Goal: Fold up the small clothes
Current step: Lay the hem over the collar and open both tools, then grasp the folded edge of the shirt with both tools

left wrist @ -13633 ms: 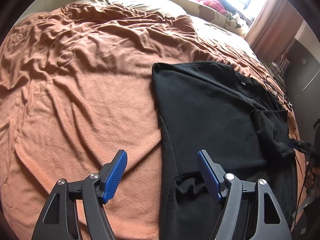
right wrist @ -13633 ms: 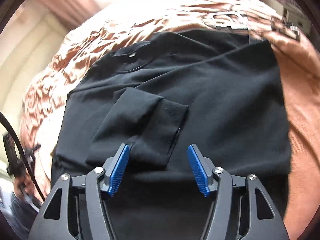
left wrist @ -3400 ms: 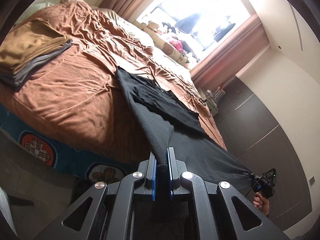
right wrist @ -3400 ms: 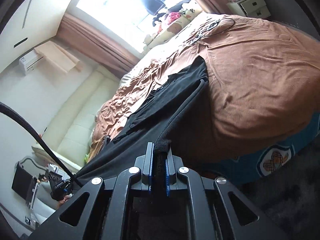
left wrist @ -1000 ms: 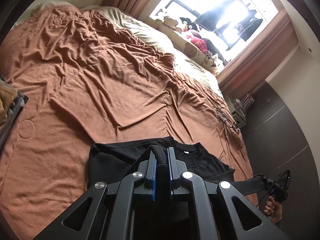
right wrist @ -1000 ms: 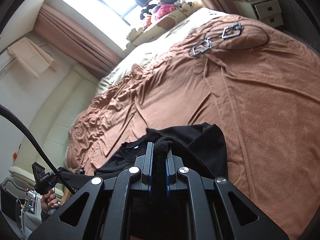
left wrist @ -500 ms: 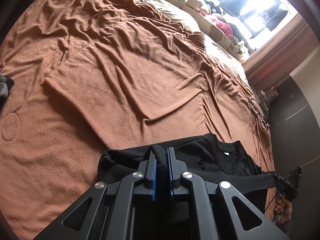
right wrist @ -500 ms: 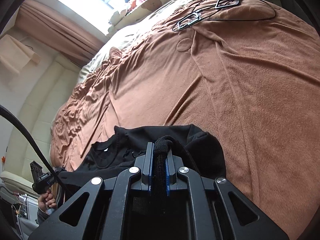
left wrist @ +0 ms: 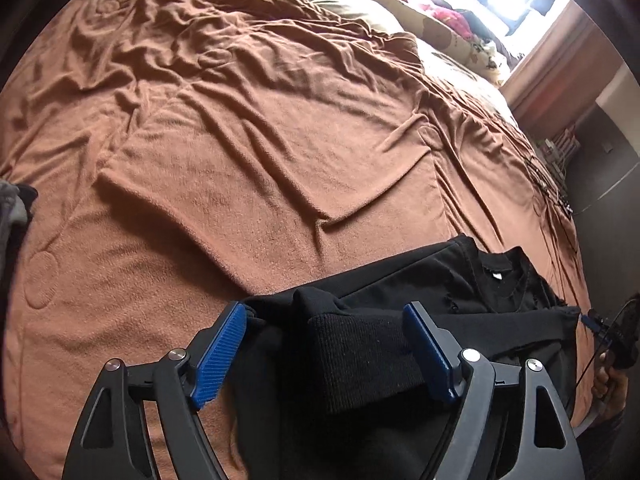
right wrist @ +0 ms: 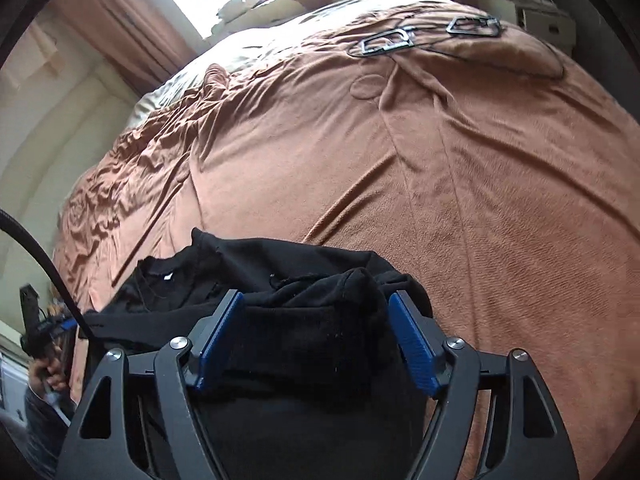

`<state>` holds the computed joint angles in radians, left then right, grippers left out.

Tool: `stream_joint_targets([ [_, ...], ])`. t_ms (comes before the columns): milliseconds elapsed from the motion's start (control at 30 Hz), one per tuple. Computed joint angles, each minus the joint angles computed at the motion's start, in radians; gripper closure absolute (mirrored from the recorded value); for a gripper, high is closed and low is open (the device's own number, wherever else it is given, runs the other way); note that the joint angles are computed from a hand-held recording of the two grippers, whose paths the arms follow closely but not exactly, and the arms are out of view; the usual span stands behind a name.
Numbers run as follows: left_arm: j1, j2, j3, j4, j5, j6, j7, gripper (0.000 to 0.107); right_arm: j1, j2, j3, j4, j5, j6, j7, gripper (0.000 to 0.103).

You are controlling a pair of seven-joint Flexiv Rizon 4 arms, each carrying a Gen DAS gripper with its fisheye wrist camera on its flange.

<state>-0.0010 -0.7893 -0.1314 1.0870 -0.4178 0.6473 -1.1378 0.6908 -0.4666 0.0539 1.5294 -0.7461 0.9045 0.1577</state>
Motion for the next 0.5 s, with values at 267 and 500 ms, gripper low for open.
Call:
stream_joint_targets([
  [267,-0.035,0.069,0.039,0.073,0.121,-0.027,0.119,0.019,0.023,-0.006,0.058,-0.073,0.087,-0.173,-0.204,0.022],
  [500,-0.087,0.075,0.094,0.081,0.249,-0.034,0.153,0.016,0.061,-0.078,0.065,-0.232,0.168,-0.394,-0.391,0.022],
])
